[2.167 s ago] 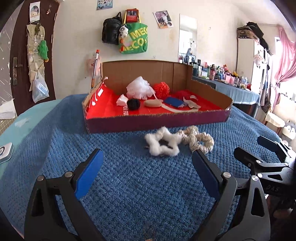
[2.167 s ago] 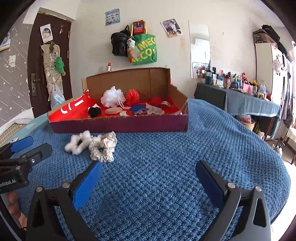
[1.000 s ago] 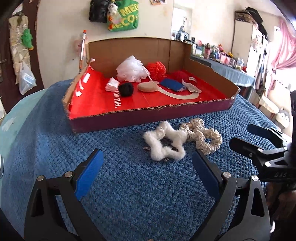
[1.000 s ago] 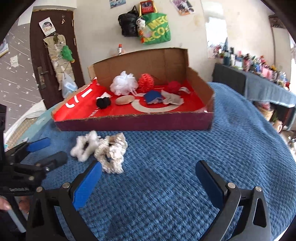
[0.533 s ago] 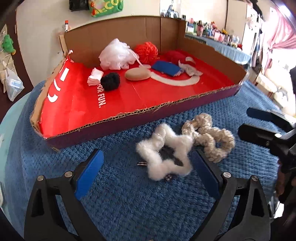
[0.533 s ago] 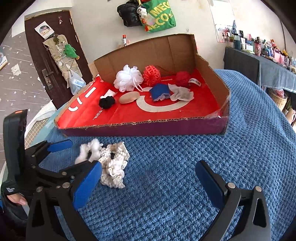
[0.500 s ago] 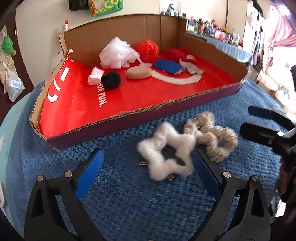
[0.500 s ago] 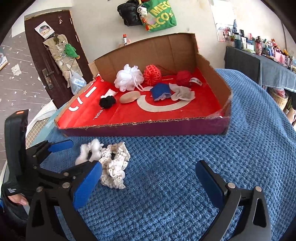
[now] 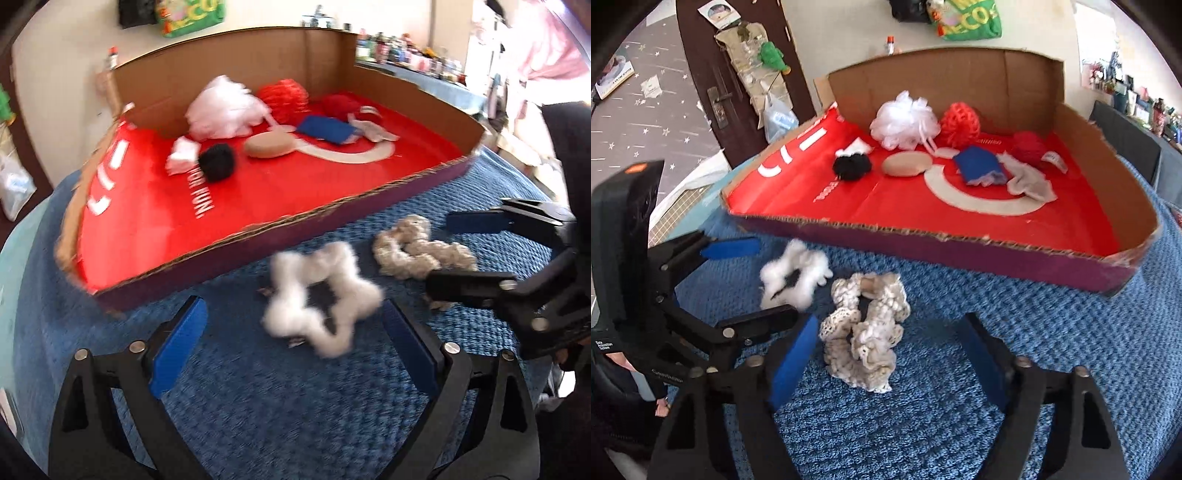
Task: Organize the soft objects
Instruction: 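Grasp the white fluffy scrunchie with the left tool while the right tool grasps the beige crocheted scrunchie, then carry both scrunchies into the box and lower them onto the red paper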
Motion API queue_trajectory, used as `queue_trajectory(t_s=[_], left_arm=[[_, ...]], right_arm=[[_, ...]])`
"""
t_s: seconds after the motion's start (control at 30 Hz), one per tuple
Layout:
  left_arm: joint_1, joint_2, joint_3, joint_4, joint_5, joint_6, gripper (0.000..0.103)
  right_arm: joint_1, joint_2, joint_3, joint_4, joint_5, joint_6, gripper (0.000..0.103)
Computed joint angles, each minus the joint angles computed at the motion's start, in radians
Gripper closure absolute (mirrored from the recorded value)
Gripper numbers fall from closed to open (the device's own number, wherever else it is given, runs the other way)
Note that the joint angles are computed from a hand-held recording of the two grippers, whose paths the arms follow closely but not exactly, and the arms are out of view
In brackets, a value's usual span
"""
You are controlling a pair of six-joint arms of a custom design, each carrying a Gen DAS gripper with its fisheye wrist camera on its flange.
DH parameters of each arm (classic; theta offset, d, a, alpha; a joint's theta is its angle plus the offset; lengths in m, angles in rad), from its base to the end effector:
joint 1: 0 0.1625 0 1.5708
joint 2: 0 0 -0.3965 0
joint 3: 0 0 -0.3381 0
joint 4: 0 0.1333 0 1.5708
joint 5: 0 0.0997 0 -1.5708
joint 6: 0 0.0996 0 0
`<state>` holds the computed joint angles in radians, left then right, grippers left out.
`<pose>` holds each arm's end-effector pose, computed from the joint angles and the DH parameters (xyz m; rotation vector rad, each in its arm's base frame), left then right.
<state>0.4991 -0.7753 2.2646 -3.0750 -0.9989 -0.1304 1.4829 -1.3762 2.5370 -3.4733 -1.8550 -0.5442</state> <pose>-0.2718 -0.3614 0.0208 1.1926 2.3568 -0.4554 0.0743 -0.3574 0.2383 0.4350 -2.4954 0.8222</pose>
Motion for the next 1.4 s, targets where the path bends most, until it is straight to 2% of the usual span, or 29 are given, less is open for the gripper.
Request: queue_trajectory(t_s=[0.03,0.07,0.1,0.13,0.17,0.33,0.43,0.87,1.07,1.4], left_arm=[[0.002,0.004,-0.005,0.003,-0.01,0.011,0.036],[0.01,0.005,-0.015,0.013,-0.036,0.021,0.042],[0.019,0.007,-0.023,0.021,-0.06,0.028,0.051],[0.026,0.01,-0.03,0.025,-0.075,0.033,0.052],[0.025,0.012,-0.028,0.013,-0.076,0.035,0.053],[0.01,-0.012,0.003,-0.051,-0.089,0.04,0.054],[0.001,-0.029,0.015,-0.068,-0.09,0.037,0.054],[-0.014,-0.056,0.019,-0.091,-0.081,0.042,0.054],[0.012,-0.052,-0.053,-0.078,-0.097,0.09,0.054],[0.104,0.039,-0.249,0.057,-0.146,0.153,0.054]], right_arm=[[-0.005,-0.003,0.001,0.009,0.01,-0.003,0.034],[-0.008,-0.003,0.001,0.014,0.017,-0.008,0.037],[-0.012,-0.007,0.001,0.026,0.029,-0.015,0.049],[-0.016,-0.013,0.003,0.04,0.045,-0.025,0.069],[-0.016,-0.016,0.003,0.054,0.056,-0.034,0.074],[-0.011,-0.038,0.037,-0.009,0.088,-0.054,0.077],[-0.014,-0.079,0.041,0.005,0.12,-0.045,0.077],[-0.003,-0.122,0.034,0.017,0.129,-0.023,0.077],[0.016,-0.13,-0.034,0.056,0.138,-0.017,0.077],[0.001,-0.032,-0.223,0.19,0.129,-0.008,0.077]])
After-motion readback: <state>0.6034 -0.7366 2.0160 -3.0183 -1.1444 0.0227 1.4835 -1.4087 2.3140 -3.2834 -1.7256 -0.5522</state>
